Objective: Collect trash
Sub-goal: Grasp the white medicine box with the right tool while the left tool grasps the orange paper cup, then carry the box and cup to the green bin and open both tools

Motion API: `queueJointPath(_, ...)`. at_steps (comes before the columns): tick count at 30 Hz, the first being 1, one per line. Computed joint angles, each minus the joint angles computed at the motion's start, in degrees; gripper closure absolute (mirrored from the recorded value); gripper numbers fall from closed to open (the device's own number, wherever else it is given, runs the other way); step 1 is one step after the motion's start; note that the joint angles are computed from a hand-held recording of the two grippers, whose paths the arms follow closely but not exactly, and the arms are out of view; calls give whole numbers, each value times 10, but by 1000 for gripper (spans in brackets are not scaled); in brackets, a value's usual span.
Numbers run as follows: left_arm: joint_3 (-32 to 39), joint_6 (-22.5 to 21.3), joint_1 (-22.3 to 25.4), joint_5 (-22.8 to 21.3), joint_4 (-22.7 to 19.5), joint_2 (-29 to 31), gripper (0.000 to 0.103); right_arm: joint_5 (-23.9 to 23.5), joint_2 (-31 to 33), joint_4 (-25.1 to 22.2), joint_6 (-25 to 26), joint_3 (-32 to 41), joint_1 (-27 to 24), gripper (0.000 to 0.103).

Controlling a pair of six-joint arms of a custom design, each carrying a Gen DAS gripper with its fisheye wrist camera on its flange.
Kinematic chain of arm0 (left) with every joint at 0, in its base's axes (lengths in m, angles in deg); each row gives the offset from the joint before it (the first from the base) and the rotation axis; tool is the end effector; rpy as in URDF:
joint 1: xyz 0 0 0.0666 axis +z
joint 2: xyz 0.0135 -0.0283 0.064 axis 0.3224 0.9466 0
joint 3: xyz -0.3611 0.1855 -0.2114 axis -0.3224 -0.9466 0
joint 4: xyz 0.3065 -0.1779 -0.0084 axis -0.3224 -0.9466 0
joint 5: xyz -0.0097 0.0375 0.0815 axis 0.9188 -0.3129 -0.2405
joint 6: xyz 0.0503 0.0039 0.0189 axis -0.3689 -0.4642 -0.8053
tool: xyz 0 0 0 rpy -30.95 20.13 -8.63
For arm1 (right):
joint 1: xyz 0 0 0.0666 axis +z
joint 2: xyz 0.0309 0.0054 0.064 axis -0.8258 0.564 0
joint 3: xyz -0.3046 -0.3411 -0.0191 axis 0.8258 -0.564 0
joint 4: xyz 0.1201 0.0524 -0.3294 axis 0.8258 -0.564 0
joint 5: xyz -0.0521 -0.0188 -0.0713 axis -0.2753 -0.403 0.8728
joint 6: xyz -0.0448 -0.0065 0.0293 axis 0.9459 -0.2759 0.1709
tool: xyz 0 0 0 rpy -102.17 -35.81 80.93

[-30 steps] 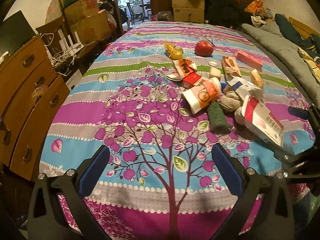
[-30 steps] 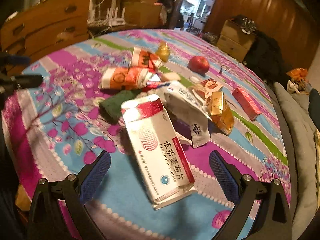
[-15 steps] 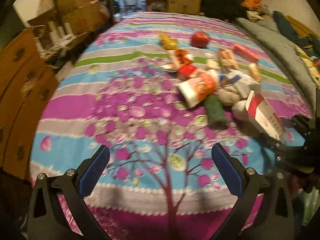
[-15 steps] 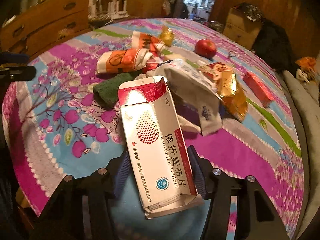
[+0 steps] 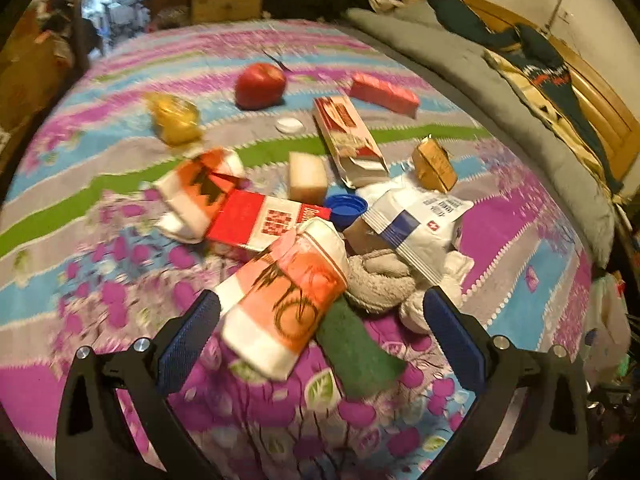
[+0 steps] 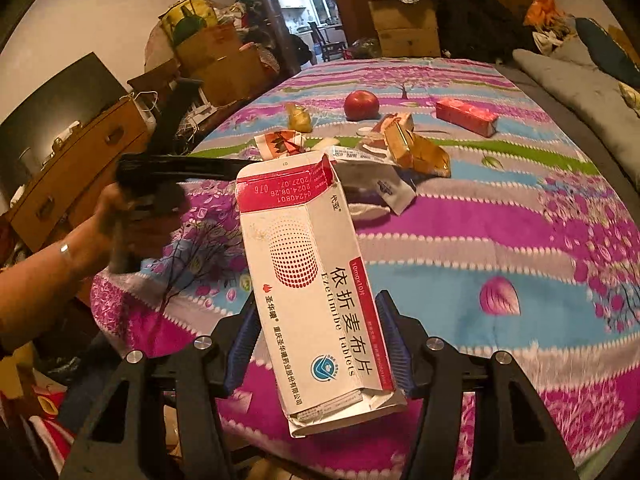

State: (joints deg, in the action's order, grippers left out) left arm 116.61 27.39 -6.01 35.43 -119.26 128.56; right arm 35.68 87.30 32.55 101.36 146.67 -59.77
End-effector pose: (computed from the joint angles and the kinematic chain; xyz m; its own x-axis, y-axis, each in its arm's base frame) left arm 0.4602 -0.2143 0.4063 -0.8347 0.0852 -0.5441 0.2133 0.9609 -0.1767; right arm 0.3752 -0.0076 0.4216 -0.7232 -0.2350 -0.6495 -0.5078 0.8183 0.2693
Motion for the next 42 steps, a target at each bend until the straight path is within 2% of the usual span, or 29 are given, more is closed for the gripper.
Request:
queueJointPath(1,4,-9,3,5,-2,7,13,2,-4,-2,0,-3,0,44)
queueJointPath(4,13,-26,15,36,-15,24,46,5,-8,-6,-2,-10,-3,44)
queueJointPath(6,10,-31,18,39,-16,25,60,5,-9,-7,-11,-13,-5,44)
queueJointPath(9,-17,-3,22,46,10,-10,66,1,-7,0,-19,-13,-4,44)
queueJointPath(11,-29,0,16,24,17,-31,67,-5,-7,6,-25,-12,-4,44)
queueJointPath(15,-25,22,-19,-50,-17,-70,67,-11,-15,18,-45,-6,-4,44)
queueJointPath(20,2,37,-70,-87,-40,-99,67,-27,-43,21,-80,12,-28,44)
queueJointPath(23,42,47,-106,-104,-61,-91,67,-37,-64,14,-95,25,-60,44)
queueJointPath(26,86,47,-138,-103,-74,-73,67,-49,-83,-2,-112,44,-115,44)
queueJointPath(30,181,15,-196,-96,-100,-20,67,-74,-97,-40,-122,76,-219,44)
queueJointPath(32,222,-2,-219,-100,-113,7,67,-84,-98,-68,-114,97,-287,44)
queueJointPath(37,376,-41,-279,-80,-170,108,66,-86,-87,-130,-77,141,-437,44)
queueJointPath(42,553,-88,-326,-63,-247,215,66,-79,-60,-182,-42,193,-551,44)
